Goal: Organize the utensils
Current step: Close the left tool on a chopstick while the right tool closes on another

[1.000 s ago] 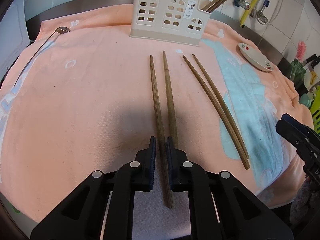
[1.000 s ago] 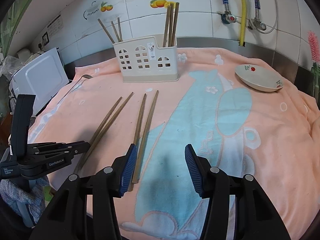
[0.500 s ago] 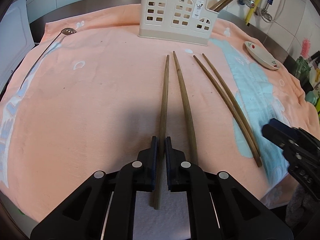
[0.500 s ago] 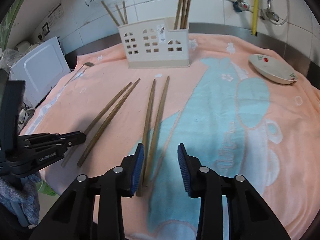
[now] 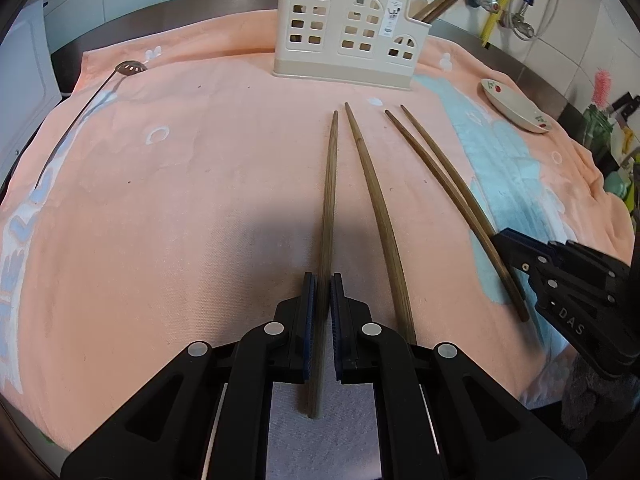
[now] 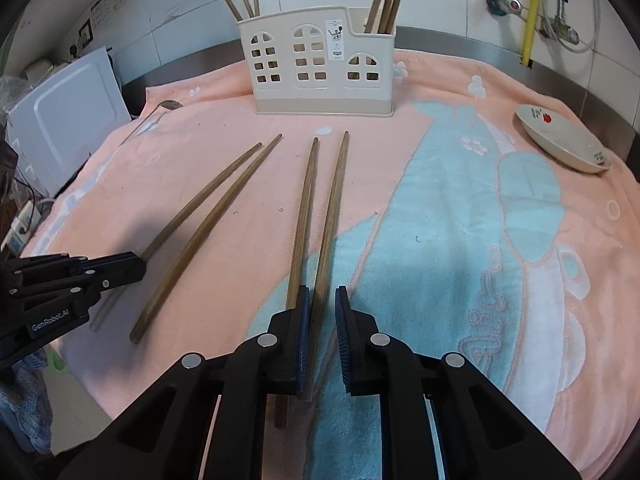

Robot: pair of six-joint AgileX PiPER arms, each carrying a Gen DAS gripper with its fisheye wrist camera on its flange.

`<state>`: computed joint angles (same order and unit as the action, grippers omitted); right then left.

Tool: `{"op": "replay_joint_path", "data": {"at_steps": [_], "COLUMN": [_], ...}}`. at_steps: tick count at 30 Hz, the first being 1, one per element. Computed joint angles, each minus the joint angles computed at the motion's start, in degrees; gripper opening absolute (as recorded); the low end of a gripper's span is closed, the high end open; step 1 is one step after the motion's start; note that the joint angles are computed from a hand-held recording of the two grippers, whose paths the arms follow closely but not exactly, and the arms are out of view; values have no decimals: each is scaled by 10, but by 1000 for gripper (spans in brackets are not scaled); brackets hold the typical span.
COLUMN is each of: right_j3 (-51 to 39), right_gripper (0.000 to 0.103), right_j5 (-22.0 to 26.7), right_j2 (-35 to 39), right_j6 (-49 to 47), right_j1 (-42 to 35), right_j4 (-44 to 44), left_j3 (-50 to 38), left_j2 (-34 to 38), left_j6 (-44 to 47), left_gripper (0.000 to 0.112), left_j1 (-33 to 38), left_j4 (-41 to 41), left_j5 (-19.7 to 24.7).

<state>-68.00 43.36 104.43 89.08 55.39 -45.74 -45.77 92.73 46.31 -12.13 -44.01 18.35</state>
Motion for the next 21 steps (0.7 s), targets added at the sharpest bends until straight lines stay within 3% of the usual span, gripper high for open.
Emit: {"op": "replay_joint_path", "data": {"at_steps": [8,17,21], "right_j3": [-28,-10,-8], "right_gripper": [9,7,6], "right_j5": [60,65,89], "right_j2": [25,8,-13], "right_j6": [-21,1,7], "right_j1": [28,37,50], "right_j4": [-15,-25,-39], "left_j3": [6,-1,-7], "left_j2": [-1,1,-1], "left_j6": [42,26,47], "left_gripper": [8,7,6], "left_j1": [0,-1,12], "left_j4": [-25,-8,-27], "left_j5": [-4,1,24]}}
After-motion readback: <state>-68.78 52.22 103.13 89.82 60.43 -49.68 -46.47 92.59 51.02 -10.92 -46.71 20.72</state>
